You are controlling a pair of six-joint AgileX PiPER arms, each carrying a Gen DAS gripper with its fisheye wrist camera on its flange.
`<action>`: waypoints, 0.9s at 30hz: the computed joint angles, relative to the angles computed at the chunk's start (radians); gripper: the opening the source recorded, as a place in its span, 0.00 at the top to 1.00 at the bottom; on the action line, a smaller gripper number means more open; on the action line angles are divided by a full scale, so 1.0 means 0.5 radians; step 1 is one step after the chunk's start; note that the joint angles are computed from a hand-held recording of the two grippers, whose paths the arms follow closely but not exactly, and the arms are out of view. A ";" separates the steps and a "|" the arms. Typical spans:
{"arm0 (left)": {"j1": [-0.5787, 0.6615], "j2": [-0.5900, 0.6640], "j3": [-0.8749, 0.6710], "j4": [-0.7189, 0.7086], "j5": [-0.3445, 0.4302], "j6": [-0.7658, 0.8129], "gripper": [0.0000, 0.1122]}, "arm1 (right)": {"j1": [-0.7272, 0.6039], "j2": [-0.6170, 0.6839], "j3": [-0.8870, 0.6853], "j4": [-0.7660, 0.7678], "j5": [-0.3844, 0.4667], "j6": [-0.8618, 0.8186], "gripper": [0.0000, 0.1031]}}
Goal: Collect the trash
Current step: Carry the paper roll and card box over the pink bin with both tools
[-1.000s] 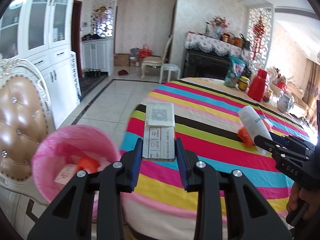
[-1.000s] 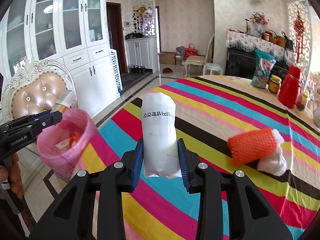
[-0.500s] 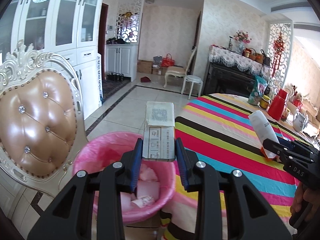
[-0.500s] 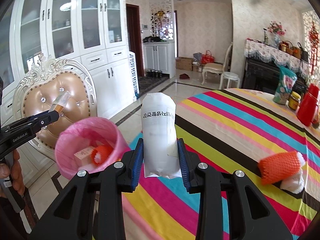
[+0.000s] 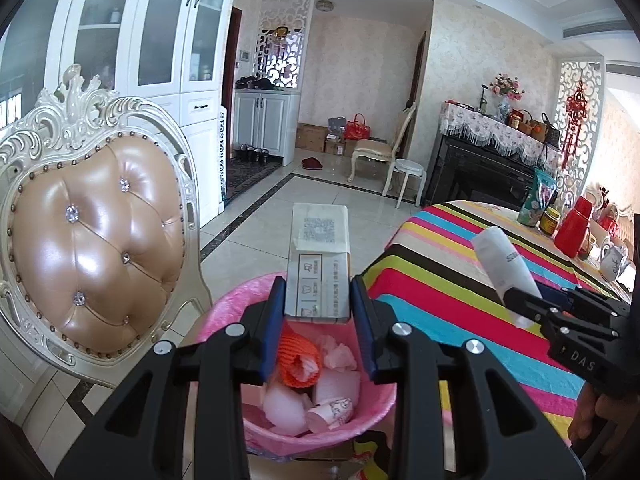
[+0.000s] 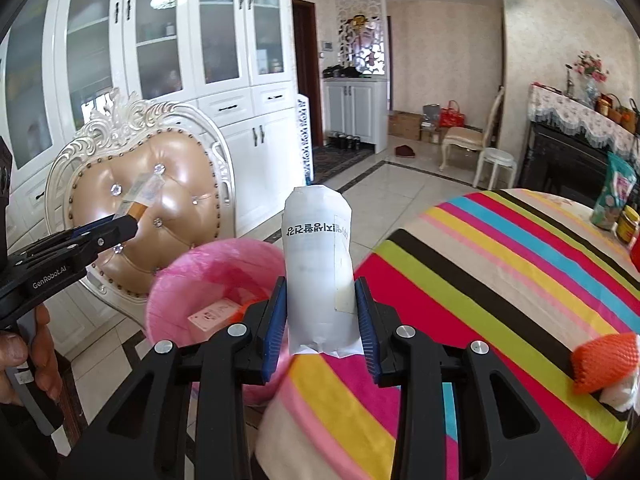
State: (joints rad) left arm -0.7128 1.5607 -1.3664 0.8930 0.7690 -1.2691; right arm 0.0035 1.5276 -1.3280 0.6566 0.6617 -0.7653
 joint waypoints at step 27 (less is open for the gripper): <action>0.368 -0.037 0.173 -0.243 -0.303 0.190 0.71 | 0.523 0.381 -0.312 -0.404 -0.069 0.430 0.65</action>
